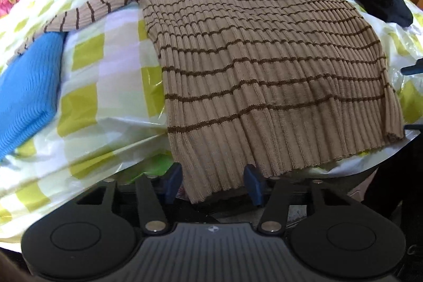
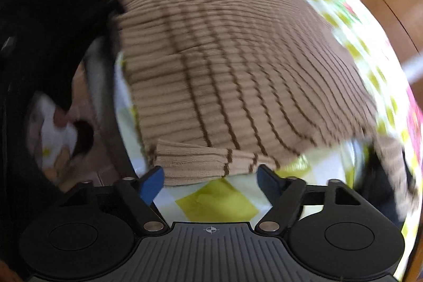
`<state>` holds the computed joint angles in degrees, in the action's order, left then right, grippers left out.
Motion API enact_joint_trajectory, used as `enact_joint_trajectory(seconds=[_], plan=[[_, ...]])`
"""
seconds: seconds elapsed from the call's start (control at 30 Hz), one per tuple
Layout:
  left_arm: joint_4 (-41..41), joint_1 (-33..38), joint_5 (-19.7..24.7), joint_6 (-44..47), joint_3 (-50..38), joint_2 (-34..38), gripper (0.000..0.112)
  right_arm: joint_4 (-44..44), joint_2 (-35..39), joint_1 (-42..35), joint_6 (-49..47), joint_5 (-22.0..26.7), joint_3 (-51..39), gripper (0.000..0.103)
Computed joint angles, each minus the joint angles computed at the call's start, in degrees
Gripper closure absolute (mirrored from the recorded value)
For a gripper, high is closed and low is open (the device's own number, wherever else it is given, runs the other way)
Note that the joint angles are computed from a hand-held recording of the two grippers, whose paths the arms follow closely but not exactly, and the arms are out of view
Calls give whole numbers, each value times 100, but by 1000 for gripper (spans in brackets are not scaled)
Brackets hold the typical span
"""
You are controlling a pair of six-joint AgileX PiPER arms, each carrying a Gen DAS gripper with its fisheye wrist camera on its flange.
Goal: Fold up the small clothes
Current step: 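Lower both grippers onto the sweater hem and close them on it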
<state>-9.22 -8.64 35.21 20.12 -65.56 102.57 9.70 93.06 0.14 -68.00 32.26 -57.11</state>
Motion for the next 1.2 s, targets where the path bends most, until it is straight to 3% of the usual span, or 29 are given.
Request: enact_joint_trajectory(seconds=[0.17, 0.4, 0.43, 0.5, 0.57, 0.67, 0.9, 1.03, 1.2], plan=[[-329, 223, 156, 381, -218, 108, 50, -270, 268, 59, -1288, -165, -143, 47], [-638, 424, 753, 562, -849, 737, 48, 142, 717, 178, -2553, -348, -270, 53], [-661, 430, 886, 519, -961, 857, 51, 278, 773, 206, -2720, -438, -235, 56], [-739, 439, 1151, 441, -1131, 1013, 68, 497, 800, 164, -2999, -506, -178, 64], [-807, 448, 1272, 436, -1158, 1040, 88, 531, 832, 182, -2829, -603, -156, 83], [-1025, 511, 1193, 544, -1023, 958, 89, 678, 741, 89, -2602, -590, -189, 94], [-2198, 883, 1564, 1152, -1135, 807, 91, 1343, 396, -171, -2475, -323, -235, 100], [-2840, 1111, 1583, 1334, -1478, 837, 92, 1837, 379, -338, -1421, -76, -755, 100], [-3363, 1286, 1645, 1141, -3039, 1506, 92, 2366, 1010, -756, 359, 244, -2262, 101]])
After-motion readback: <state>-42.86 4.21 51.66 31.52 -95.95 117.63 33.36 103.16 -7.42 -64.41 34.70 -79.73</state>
